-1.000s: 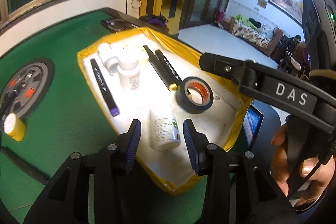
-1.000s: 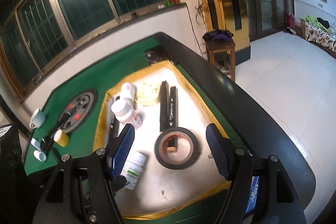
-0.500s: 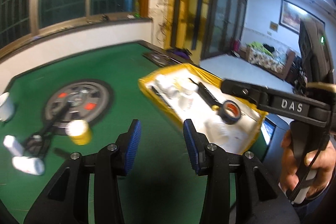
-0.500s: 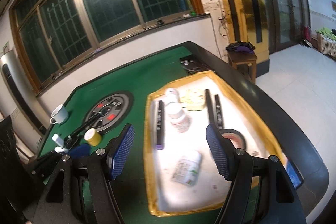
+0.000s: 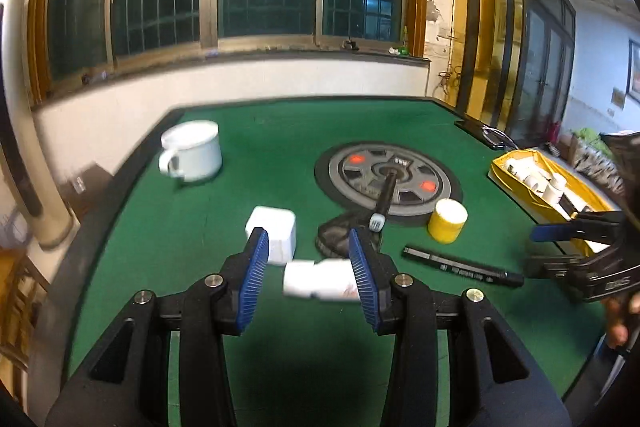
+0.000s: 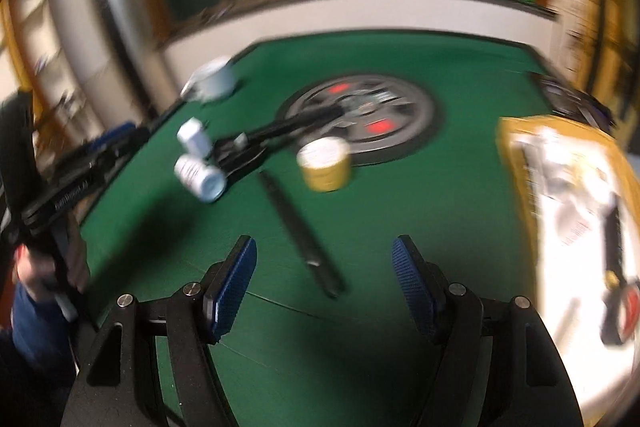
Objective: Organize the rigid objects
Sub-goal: 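Move both tools back from the tray toward the table, then grasp the white bottle lying on the table with the left tool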
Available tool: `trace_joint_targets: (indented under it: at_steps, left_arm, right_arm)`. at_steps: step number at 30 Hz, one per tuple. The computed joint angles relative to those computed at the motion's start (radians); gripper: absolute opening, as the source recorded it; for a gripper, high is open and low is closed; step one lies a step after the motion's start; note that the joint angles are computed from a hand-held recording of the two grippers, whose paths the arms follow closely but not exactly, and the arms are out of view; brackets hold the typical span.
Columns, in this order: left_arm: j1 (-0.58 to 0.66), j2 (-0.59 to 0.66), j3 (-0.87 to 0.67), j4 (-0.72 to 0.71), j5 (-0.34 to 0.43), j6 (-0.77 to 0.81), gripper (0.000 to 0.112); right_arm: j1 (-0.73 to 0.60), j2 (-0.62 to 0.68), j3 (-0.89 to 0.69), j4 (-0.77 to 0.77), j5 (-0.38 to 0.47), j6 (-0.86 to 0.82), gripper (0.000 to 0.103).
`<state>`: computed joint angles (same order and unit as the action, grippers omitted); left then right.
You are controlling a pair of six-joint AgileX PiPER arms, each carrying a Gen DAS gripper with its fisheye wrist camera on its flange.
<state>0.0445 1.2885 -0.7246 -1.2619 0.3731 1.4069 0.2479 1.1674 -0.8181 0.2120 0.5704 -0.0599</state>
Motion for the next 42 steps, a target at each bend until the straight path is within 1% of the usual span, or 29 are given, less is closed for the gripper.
trace_joint_targets:
  at_steps: [2,3,4,6,7,8,9,10,11,12,13,15,16,17,18,19,20,21,22,24,26,28,30,32,33,35,36,40,42]
  left_arm:
    - [0.008,0.032,-0.029,0.066,0.029,-0.079,0.04]
    - [0.008,0.043,-0.041,0.087,0.035,-0.107,0.04]
    - [0.005,0.039,-0.037,0.071,0.029,-0.096,0.04]
    - [-0.01,0.021,-0.022,0.035,0.002,-0.058,0.04]
    - [0.004,0.008,-0.013,0.027,0.01,-0.043,0.04]
    - [0.006,-0.001,-0.005,0.033,0.013,-0.045,0.04]
    - [0.011,-0.005,-0.002,0.046,0.021,-0.052,0.04]
    - [0.027,-0.005,0.0,0.043,0.033,-0.038,0.04]
    - [0.018,-0.004,0.002,0.048,0.021,-0.039,0.04]
    - [0.02,-0.002,0.002,0.053,0.022,-0.037,0.04]
    - [0.022,0.001,0.0,0.059,0.026,-0.039,0.04]
    - [0.032,0.019,-0.018,0.109,0.064,-0.077,0.04]
    - [0.034,0.03,-0.03,0.139,0.084,-0.1,0.04]
    - [0.037,0.043,-0.044,0.164,0.111,-0.113,0.04]
    - [0.033,0.063,-0.066,0.22,0.143,-0.144,0.04]
    - [0.02,0.069,-0.076,0.258,0.143,-0.167,0.04]
    - [0.003,0.078,-0.089,0.312,0.141,-0.194,0.04]
    - [-0.006,0.094,-0.108,0.349,0.158,-0.205,0.04]
    - [-0.013,0.108,-0.121,0.364,0.17,-0.201,0.04]
    - [-0.024,0.154,-0.165,0.406,0.205,-0.195,0.04]
    - [-0.036,0.213,-0.233,0.48,0.271,-0.204,0.04]
    - [-0.057,0.232,-0.262,0.53,0.257,-0.217,0.04]
    - [-0.055,0.251,-0.301,0.548,0.307,-0.188,0.04]
    - [-0.053,0.268,-0.339,0.565,0.351,-0.179,0.04]
    - [-0.055,0.282,-0.363,0.588,0.393,-0.176,0.046]
    - [-0.078,0.283,-0.364,0.624,0.384,-0.177,0.052]
    - [-0.09,0.279,-0.355,0.64,0.37,-0.179,0.056]
    - [-0.089,0.252,-0.316,0.633,0.331,-0.176,0.056]
    - [-0.11,0.203,-0.258,0.661,0.277,-0.217,0.056]
  right_arm:
    - [0.066,0.091,-0.045,-0.068,-0.021,0.039,0.065]
    - [0.094,0.123,-0.067,-0.125,-0.022,0.087,0.065]
    - [0.113,0.164,-0.096,-0.161,-0.021,0.107,0.065]
    - [0.122,0.227,-0.139,-0.146,-0.01,0.071,0.064]
    - [0.125,0.254,-0.159,-0.156,-0.002,0.075,0.061]
    - [0.129,0.289,-0.179,-0.172,-0.001,0.085,0.05]
    - [0.13,0.316,-0.194,-0.167,0.005,0.078,0.045]
    - [0.13,0.35,-0.217,-0.166,0.029,0.081,0.037]
    - [0.132,0.365,-0.226,-0.17,0.042,0.089,0.035]
    - [0.149,0.354,-0.209,-0.2,0.014,0.111,0.034]
    - [0.168,0.35,-0.2,-0.196,0.01,0.106,0.034]
    - [0.226,0.329,-0.18,-0.277,0.008,0.188,0.02]
    - [0.251,0.316,-0.168,-0.282,0.007,0.209,0.013]
    - [0.265,0.301,-0.157,-0.272,0.01,0.217,0.013]
    - [0.283,0.284,-0.14,-0.288,0.008,0.258,0.013]
    - [0.29,0.266,-0.121,-0.3,-0.001,0.295,0.013]
    - [0.283,0.246,-0.098,-0.284,-0.015,0.302,0.013]
    - [0.266,0.235,-0.081,-0.253,-0.027,0.287,0.013]
    - [0.238,0.215,-0.061,-0.198,-0.036,0.26,0.013]
    - [0.169,0.177,-0.015,-0.028,-0.06,0.123,0.013]
    - [0.13,0.155,0.016,0.073,-0.072,0.039,0.013]
    - [0.138,0.145,0.038,0.072,-0.099,0.046,0.013]
    - [0.137,0.138,0.044,0.078,-0.1,0.043,0.013]
    - [0.118,0.133,0.053,0.137,-0.098,-0.012,0.013]
    - [0.104,0.134,0.055,0.173,-0.097,-0.049,0.013]
    - [0.088,0.139,0.056,0.22,-0.096,-0.092,0.013]
    - [0.093,0.14,0.055,0.209,-0.099,-0.08,0.013]
    - [0.116,0.138,0.052,0.146,-0.104,-0.011,0.013]
    - [0.111,0.137,0.053,0.159,-0.102,-0.024,0.013]
